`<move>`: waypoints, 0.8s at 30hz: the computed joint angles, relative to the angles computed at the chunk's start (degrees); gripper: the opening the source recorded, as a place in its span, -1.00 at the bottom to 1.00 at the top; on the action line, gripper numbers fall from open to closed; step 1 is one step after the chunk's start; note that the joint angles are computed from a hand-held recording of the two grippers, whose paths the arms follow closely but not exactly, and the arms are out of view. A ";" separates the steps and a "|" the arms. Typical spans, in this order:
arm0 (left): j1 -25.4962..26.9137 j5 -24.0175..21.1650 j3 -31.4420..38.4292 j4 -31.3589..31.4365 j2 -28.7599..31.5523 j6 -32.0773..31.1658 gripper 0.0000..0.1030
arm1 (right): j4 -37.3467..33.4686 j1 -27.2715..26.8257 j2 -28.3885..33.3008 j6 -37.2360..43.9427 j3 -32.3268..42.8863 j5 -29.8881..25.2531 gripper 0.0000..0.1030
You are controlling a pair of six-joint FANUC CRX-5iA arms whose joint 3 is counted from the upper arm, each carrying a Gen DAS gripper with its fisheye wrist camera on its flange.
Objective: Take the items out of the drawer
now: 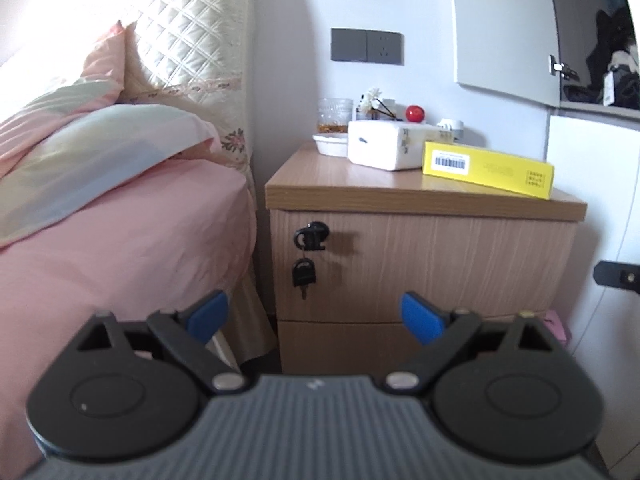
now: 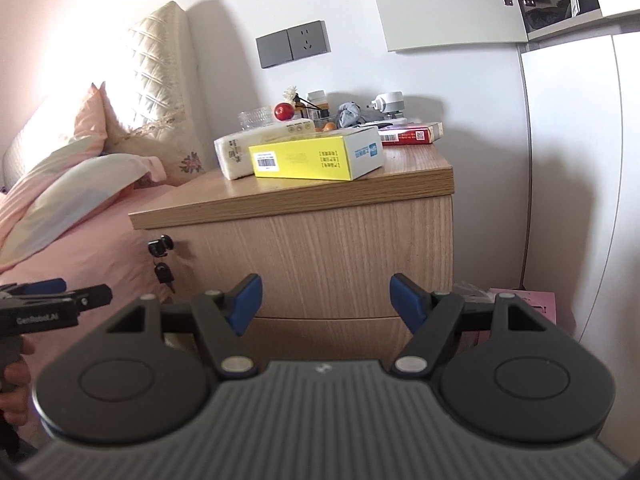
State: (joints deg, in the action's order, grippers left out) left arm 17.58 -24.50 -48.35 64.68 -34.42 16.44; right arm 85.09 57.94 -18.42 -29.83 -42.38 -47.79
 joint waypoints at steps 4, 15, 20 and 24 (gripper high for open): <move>1.33 -0.94 -2.13 -0.28 -3.45 -0.19 0.86 | 1.00 2.68 -0.36 -2.35 -0.46 -1.73 0.43; 3.86 -2.14 -7.36 -0.75 -12.31 -0.17 0.99 | 0.07 12.91 0.00 -5.80 -1.60 -13.32 0.50; 5.67 -6.09 -8.95 1.59 -14.78 -2.79 1.00 | 0.80 15.16 -0.62 -8.59 -3.28 -15.46 0.66; 4.85 -5.49 -9.66 0.79 -16.18 -3.19 1.00 | 2.46 15.56 -1.37 -10.00 -4.71 -15.95 1.00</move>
State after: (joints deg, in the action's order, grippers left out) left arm 22.44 -29.99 -58.01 65.47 -50.60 13.25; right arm 87.55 73.50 -19.79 -39.84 -47.09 -63.75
